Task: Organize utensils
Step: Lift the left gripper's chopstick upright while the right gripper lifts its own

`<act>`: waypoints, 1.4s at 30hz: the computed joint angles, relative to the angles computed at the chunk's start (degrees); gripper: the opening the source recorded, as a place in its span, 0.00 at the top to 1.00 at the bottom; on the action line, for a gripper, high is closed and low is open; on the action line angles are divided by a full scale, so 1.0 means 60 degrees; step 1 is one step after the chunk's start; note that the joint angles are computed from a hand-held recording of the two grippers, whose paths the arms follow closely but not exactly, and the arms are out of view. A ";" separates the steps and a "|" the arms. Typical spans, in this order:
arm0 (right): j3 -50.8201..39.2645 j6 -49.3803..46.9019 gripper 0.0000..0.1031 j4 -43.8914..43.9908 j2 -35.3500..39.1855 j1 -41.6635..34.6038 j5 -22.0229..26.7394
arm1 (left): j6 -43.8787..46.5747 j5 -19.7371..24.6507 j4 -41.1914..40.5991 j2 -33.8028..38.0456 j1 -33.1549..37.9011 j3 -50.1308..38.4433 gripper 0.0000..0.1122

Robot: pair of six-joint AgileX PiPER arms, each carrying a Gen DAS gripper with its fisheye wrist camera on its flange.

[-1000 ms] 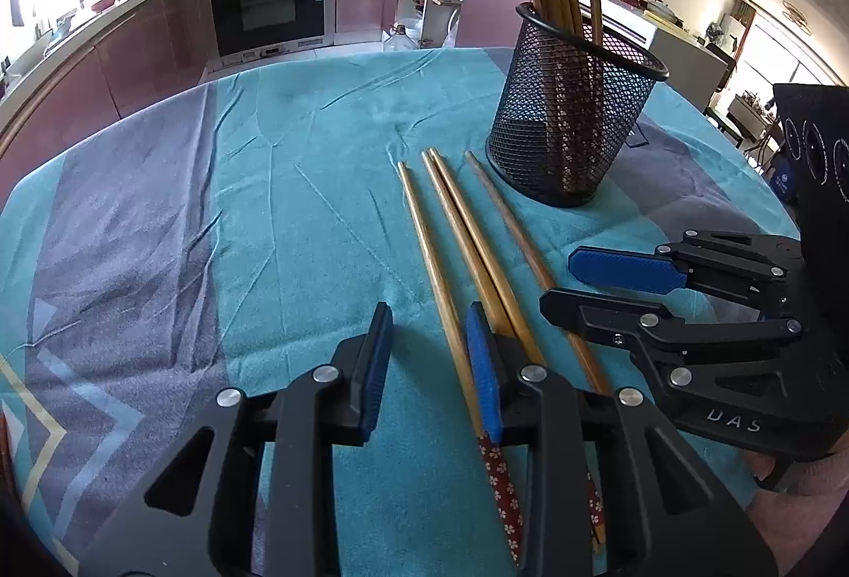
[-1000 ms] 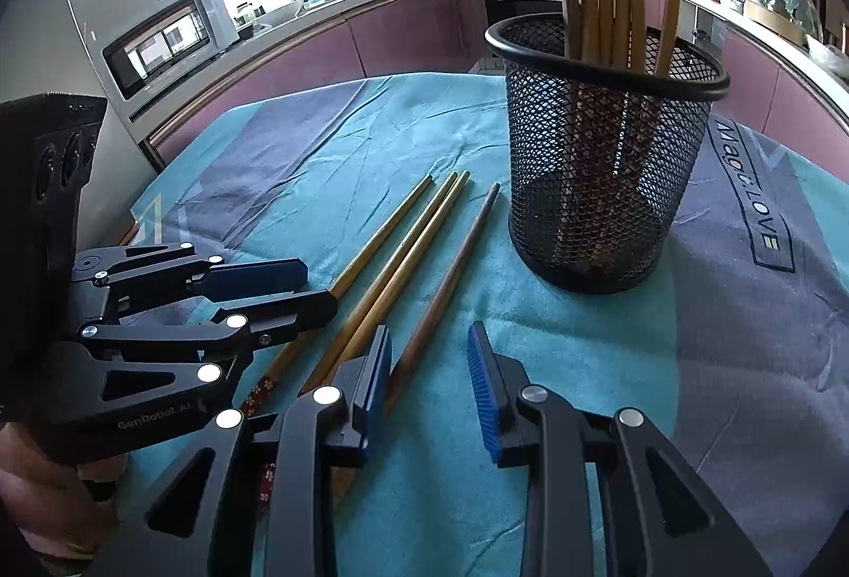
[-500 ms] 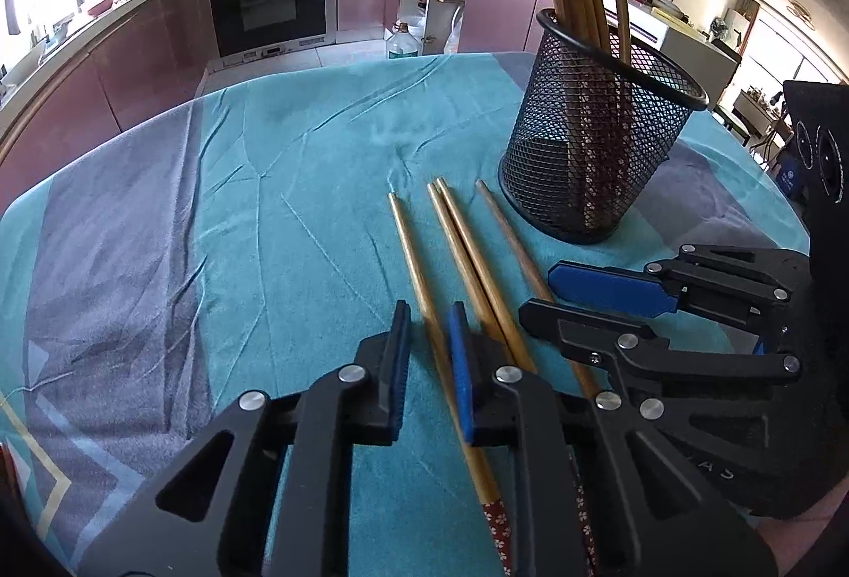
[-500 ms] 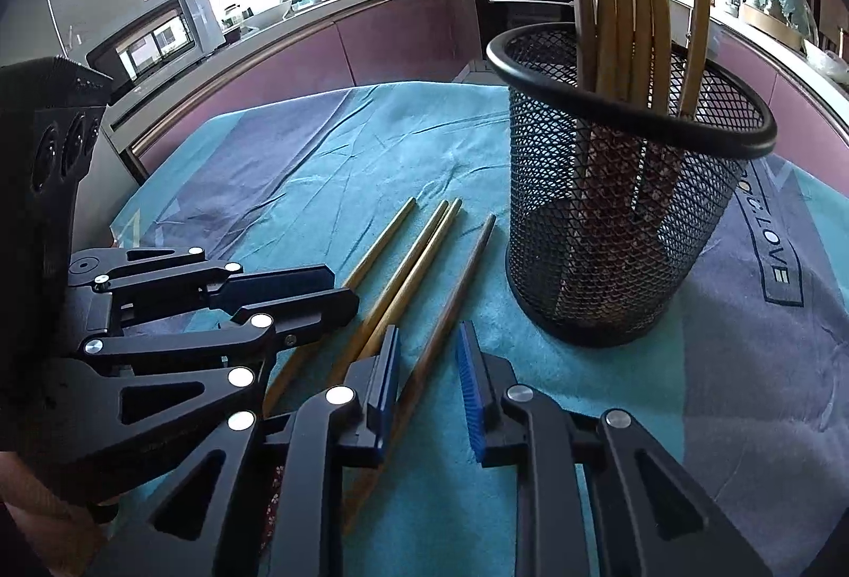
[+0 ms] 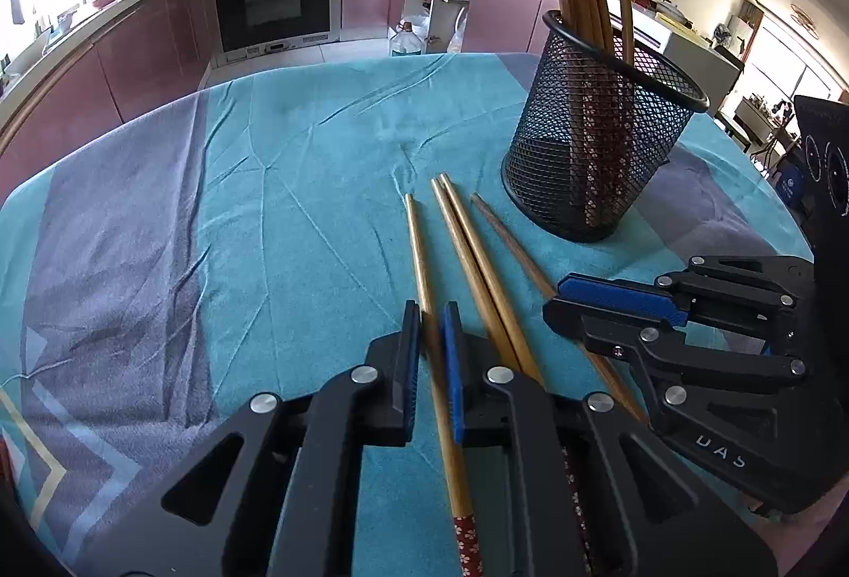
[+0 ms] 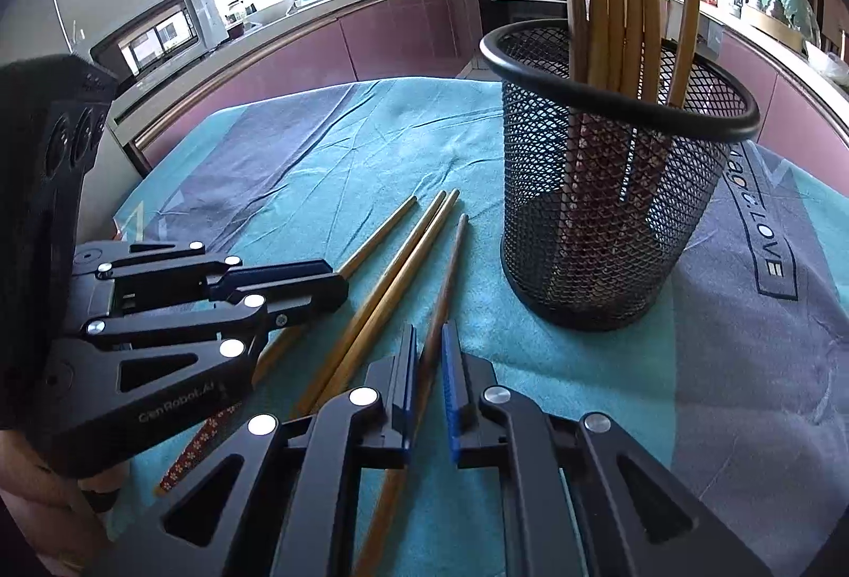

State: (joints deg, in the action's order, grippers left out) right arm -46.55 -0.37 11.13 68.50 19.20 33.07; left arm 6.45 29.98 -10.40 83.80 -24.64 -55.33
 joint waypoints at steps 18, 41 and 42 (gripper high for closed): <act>0.0465 -0.3186 0.95 0.3076 -0.0945 -0.1574 0.0805 | -0.0366 -0.0045 -0.0115 -0.0724 -0.0087 0.0402 0.94; 0.0335 -0.5544 0.95 0.5382 -0.2256 -0.3319 0.2317 | 0.1064 0.0858 -0.1806 -0.2538 0.0621 0.0365 0.94; 0.0343 -0.5593 0.95 0.5426 -0.2303 -0.3392 0.2363 | 0.1101 0.0882 -0.1839 -0.2590 0.0636 0.0364 0.94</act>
